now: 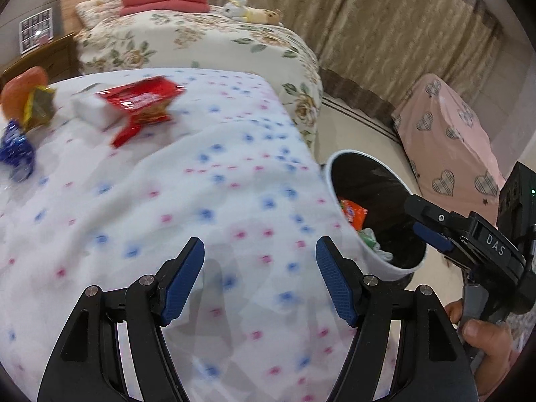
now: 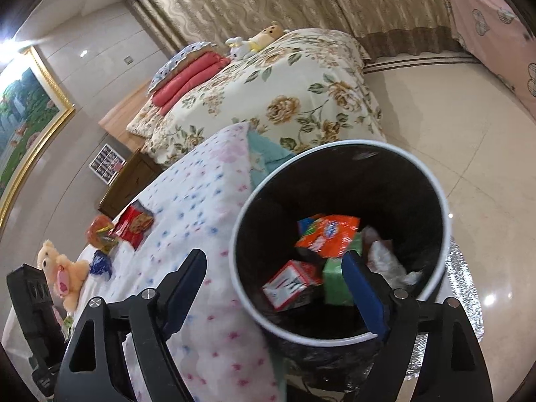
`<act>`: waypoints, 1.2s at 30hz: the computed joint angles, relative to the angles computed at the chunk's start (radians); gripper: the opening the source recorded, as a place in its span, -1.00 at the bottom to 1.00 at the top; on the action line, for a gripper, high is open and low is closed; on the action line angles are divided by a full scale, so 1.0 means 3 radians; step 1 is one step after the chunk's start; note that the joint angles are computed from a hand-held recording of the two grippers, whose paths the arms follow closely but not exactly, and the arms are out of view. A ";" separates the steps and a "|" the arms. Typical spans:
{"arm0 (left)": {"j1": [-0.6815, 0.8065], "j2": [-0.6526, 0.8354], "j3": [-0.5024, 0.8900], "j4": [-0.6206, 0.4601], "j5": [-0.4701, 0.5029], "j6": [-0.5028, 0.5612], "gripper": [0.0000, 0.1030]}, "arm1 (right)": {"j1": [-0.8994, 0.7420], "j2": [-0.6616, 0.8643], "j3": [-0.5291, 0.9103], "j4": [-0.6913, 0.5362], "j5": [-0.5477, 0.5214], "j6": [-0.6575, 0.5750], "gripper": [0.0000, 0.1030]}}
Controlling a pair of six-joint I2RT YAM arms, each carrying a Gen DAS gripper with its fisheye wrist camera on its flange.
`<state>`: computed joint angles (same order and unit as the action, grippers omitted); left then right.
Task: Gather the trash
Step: 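Move both open tools back toward the blue wrapper and red packet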
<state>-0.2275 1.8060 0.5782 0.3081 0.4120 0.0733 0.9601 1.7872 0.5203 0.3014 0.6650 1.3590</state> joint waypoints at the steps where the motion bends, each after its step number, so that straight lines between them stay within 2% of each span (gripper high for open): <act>1: 0.0061 -0.0011 -0.0029 0.0011 0.0022 0.0023 0.37 | 0.0013 0.0030 0.0045 -0.0009 -0.0004 -0.0014 0.64; 20: 0.1197 0.0181 0.0067 -0.0096 0.0377 0.0311 0.37 | 0.0062 0.0866 0.1253 -0.0187 -0.0390 -0.0501 0.64; 22: 0.1275 0.0203 0.0097 -0.0123 0.0400 0.0346 0.37 | 0.0052 0.0939 0.1378 -0.0232 -0.0437 -0.0549 0.72; 36: 0.1691 0.0467 0.0543 -0.0298 0.0371 0.0400 0.40 | -0.0032 0.1415 0.2251 -0.0468 -0.0671 -0.0938 0.76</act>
<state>0.2796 1.9461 0.7410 0.2187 0.5233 0.1933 0.9505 2.2117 1.1954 0.1610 0.4636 1.0775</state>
